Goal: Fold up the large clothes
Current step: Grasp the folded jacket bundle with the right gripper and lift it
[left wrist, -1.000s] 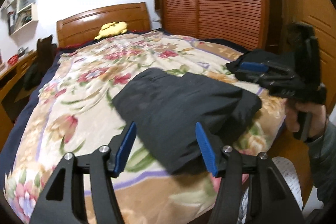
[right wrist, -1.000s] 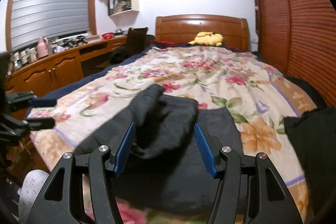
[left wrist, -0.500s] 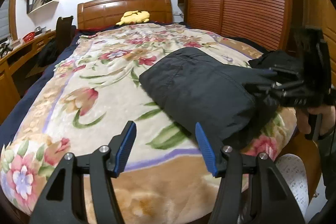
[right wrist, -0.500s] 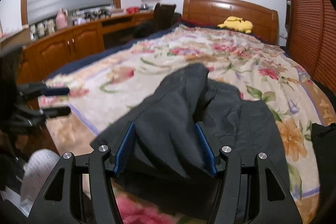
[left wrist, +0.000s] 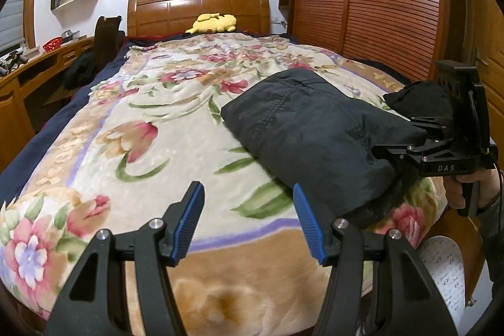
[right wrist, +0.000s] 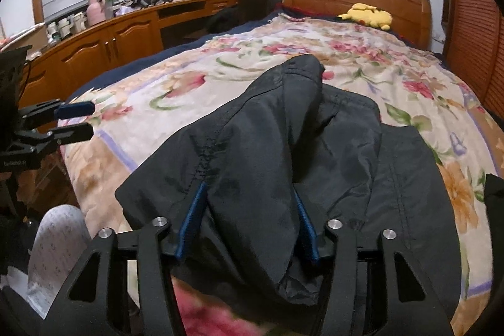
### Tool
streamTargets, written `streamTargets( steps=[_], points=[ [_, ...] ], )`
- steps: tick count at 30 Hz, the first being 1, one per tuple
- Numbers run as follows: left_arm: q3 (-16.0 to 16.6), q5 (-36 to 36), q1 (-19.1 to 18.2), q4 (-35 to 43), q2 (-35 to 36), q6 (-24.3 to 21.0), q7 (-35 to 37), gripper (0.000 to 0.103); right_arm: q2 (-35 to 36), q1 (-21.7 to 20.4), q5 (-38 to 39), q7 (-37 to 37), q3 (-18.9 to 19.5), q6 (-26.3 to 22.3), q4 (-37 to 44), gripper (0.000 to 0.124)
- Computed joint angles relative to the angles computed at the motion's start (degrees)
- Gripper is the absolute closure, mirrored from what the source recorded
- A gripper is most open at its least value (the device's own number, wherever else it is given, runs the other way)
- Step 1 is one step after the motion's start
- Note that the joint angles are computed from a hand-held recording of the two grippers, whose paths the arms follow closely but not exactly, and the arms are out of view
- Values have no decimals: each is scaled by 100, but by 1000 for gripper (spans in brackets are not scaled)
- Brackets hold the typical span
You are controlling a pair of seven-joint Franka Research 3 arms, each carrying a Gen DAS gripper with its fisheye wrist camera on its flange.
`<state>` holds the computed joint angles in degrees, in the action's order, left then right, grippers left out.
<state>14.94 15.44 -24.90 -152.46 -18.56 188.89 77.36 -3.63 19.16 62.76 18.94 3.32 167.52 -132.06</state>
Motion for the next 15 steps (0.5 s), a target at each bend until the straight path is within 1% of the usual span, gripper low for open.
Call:
streamTargets(
  steps=[3, 4, 5, 7, 9, 10, 11, 13, 14, 15],
  points=[
    [11, -4, 14, -38, 0, 67, -42, 45, -29, 30, -151, 12, 40, 170, -44, 79],
    [-48, 3, 84, -47, 9, 89, -77, 45, -36, 55, -190, 4, 60, 290, -62, 85],
    [-195, 1, 235, -60, 28, 125, -131, 45, -53, 122, -41, -186, 80, 522, -78, 93],
    [-471, 17, 523, -71, 67, 177, -262, 45, -88, 208, 189, -449, 60, 591, -61, 110],
    [-645, 68, 717, -63, 113, 191, -379, 45, -99, 302, 316, -647, 81, 813, -65, 111],
    [-619, 116, 700, -65, 126, 202, -427, 45, -123, 361, 470, -834, 74, 886, -62, 112],
    [-525, 179, 619, -52, 141, 213, -467, 45, -126, 415, 604, -972, 72, 957, -41, 113],
    [-299, 311, 419, -54, 156, 258, -551, 45, -152, 549, 1170, -1528, 47, 1152, 44, 114],
    [-239, 370, 363, -49, 163, 263, -597, 45, -165, 642, 1759, -2109, 18, 1279, 153, 114],
    [-148, 436, 282, -44, 165, 279, -635, 45, -172, 665, 2157, -2498, 27, 1364, 247, 115]
  ],
)
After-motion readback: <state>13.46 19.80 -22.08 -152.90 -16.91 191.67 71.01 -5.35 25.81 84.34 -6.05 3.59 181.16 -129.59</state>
